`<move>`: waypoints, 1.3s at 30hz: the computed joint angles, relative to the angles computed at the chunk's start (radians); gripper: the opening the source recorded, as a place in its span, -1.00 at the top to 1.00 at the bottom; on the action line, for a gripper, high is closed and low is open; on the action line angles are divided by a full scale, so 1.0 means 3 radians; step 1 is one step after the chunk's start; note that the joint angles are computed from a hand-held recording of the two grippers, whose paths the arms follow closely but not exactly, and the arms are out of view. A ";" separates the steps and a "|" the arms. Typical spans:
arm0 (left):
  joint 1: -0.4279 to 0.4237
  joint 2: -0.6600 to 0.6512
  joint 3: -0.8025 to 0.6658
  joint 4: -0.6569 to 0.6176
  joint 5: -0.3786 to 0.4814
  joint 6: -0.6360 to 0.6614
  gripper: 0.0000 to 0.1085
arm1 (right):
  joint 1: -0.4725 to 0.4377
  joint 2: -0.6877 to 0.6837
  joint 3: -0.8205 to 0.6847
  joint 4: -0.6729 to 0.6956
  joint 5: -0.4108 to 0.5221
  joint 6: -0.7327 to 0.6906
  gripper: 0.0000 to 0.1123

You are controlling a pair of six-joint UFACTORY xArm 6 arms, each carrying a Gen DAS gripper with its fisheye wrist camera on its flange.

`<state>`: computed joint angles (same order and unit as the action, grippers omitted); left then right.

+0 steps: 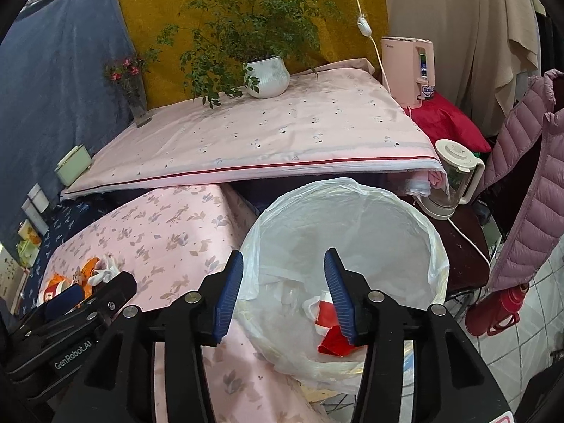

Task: Collect trash
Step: 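Return both grippers to the remaining pile on the table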

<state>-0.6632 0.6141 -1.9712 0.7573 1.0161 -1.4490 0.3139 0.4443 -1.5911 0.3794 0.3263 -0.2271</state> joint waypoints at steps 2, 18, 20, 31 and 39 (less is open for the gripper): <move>-0.0010 -0.0127 0.0184 0.0052 0.0024 -0.0079 -0.68 | 0.0045 -0.0051 0.0063 0.0038 -0.0009 -0.0048 0.10; 0.0011 -0.1071 0.1526 0.0171 0.0047 -0.0764 -0.71 | 0.0411 -0.0308 0.0415 0.0170 -0.0023 -0.0250 0.02; 0.0015 -0.1172 0.1665 0.0185 0.0063 -0.0825 -0.71 | 0.0462 -0.0337 0.0462 0.0174 -0.0028 -0.0271 0.02; 0.0043 -0.1614 0.2259 0.0236 0.0148 -0.1038 -0.72 | 0.0693 -0.0373 0.0540 0.0095 -0.0014 -0.0236 0.01; 0.0113 -0.1890 0.2646 0.0284 0.0225 -0.1016 -0.72 | 0.0835 -0.0328 0.0502 -0.0020 0.0024 -0.0160 0.00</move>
